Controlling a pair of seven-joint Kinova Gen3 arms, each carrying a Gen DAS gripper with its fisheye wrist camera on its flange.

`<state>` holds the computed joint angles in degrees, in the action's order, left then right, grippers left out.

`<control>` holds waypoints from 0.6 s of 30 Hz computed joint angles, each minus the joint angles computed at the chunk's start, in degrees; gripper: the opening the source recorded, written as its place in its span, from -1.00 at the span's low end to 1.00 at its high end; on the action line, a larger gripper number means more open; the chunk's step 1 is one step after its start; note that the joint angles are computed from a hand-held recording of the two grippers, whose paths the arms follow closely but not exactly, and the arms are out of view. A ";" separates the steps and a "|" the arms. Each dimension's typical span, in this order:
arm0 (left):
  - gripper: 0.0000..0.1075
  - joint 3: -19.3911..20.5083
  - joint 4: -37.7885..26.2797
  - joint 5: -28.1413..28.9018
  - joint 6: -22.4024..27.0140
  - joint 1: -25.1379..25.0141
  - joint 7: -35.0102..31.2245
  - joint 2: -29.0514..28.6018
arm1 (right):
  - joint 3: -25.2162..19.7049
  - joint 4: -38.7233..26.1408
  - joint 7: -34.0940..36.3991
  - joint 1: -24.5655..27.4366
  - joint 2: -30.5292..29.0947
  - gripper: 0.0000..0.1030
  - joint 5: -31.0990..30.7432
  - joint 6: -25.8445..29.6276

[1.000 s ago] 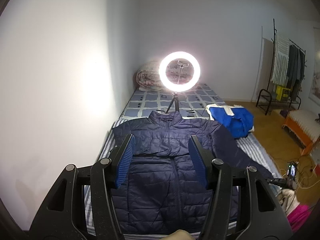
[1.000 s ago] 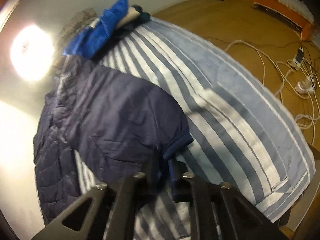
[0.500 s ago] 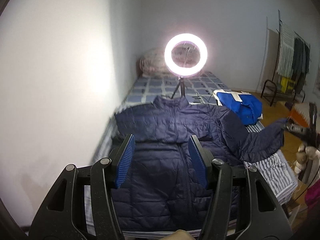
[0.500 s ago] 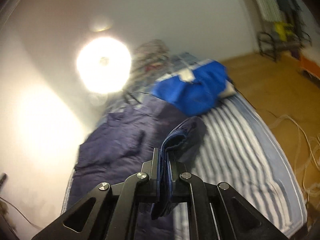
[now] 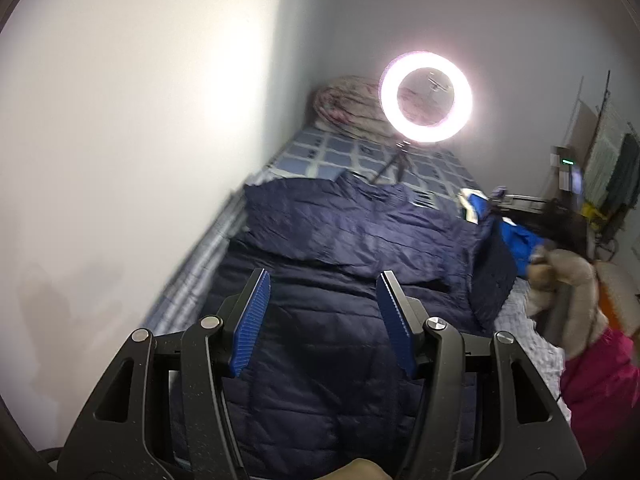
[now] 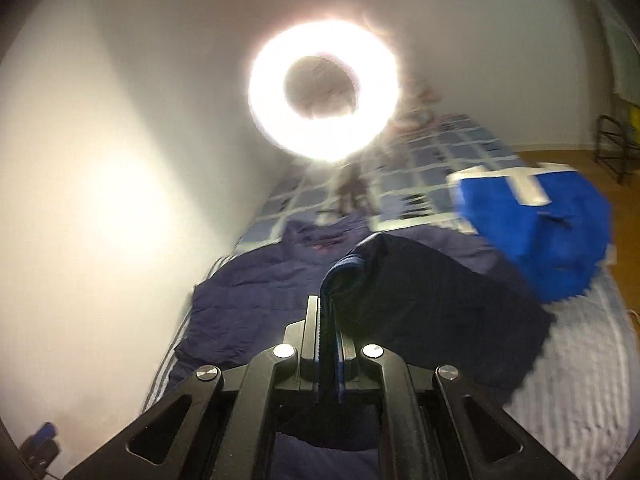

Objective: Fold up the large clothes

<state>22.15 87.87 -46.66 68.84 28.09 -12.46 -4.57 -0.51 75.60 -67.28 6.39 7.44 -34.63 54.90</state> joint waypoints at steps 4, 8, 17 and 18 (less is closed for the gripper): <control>0.07 -0.62 0.99 0.33 0.94 -0.95 -0.08 -1.16 | -3.30 -2.55 -6.08 -7.67 5.69 -0.94 7.15 -3.33; 0.07 -0.20 1.87 -0.02 2.23 -2.69 0.72 -2.06 | -5.30 -5.79 -10.16 -13.70 12.30 -0.94 13.31 -4.79; 0.07 -0.18 1.98 -0.16 2.56 -4.08 0.14 -1.35 | -6.85 -10.38 -13.07 -19.69 19.79 -0.94 20.78 -5.08; 0.07 -0.20 1.93 -0.24 2.58 -4.02 0.26 -1.22 | -7.02 -10.98 -12.92 -19.81 20.18 -0.94 21.11 -4.90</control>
<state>21.95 89.80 -46.89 71.42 24.07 -12.20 -5.80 -7.53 64.62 -80.19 -13.42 27.62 -13.53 49.99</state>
